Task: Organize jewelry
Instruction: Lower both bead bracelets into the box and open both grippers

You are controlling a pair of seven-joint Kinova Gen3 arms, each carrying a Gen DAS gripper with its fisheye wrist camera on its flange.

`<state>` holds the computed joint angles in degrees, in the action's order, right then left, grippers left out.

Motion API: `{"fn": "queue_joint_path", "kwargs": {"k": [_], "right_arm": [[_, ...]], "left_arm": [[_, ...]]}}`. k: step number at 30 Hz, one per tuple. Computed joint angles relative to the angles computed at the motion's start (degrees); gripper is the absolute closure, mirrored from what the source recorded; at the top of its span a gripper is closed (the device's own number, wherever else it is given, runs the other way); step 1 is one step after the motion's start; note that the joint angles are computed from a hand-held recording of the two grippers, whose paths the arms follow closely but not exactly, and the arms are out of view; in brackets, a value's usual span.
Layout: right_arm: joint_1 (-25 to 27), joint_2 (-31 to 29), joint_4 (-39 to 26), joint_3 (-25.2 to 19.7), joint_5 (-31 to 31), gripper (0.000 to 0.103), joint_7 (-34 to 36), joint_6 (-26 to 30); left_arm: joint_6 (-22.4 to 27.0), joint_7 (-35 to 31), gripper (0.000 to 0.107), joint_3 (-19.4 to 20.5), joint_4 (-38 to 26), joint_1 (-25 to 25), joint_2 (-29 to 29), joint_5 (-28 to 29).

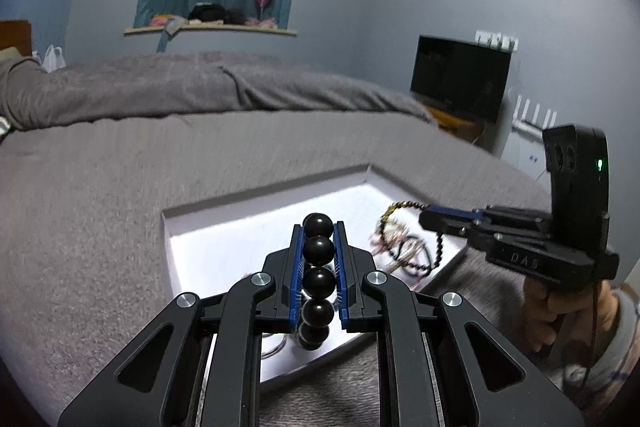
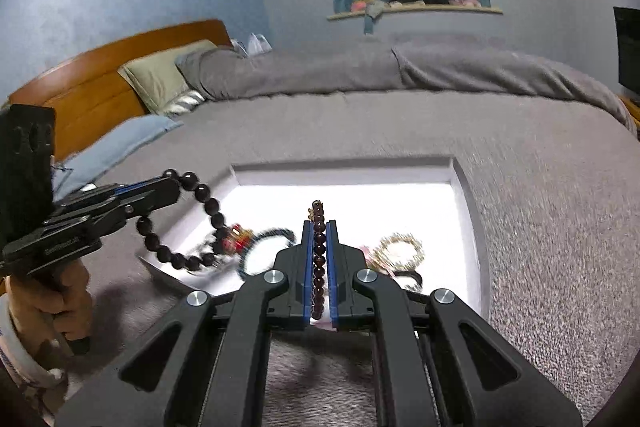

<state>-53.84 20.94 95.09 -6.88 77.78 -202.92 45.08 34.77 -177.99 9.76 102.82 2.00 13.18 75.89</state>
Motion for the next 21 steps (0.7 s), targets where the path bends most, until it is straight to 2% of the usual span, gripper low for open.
{"fn": "queue_joint_path", "kwargs": {"k": [6,16,18,19,20,21], "right_arm": [[0.29,1.09,-1.43,0.62,-5.54,0.097,3.26,1.98],[-0.88,2.43,-3.37,2.38,-9.35,0.096,5.71,4.38],[-0.96,2.62,-3.60,2.51,-9.88,0.095,6.07,4.53],[-0.96,2.68,-3.77,2.56,-10.16,0.087,6.44,4.58],[-1.05,2.79,-3.97,2.63,-10.37,0.080,6.77,4.74],[-1.33,2.90,-4.10,2.78,-10.31,0.064,6.82,5.07]], "left_arm": [[-3.20,4.42,0.093,0.61,-0.88,1.24,1.22,-5.66],[-6.68,8.78,0.092,2.61,-0.66,1.47,1.19,-11.40],[-7.30,9.19,0.084,3.25,-0.54,1.14,1.28,-12.00],[-7.80,9.11,0.072,3.58,-0.33,0.99,1.21,-11.95],[-8.11,8.82,0.066,3.92,-0.11,0.70,1.12,-11.59],[-8.21,8.45,0.053,4.27,0.06,0.44,1.02,-11.05]]}}
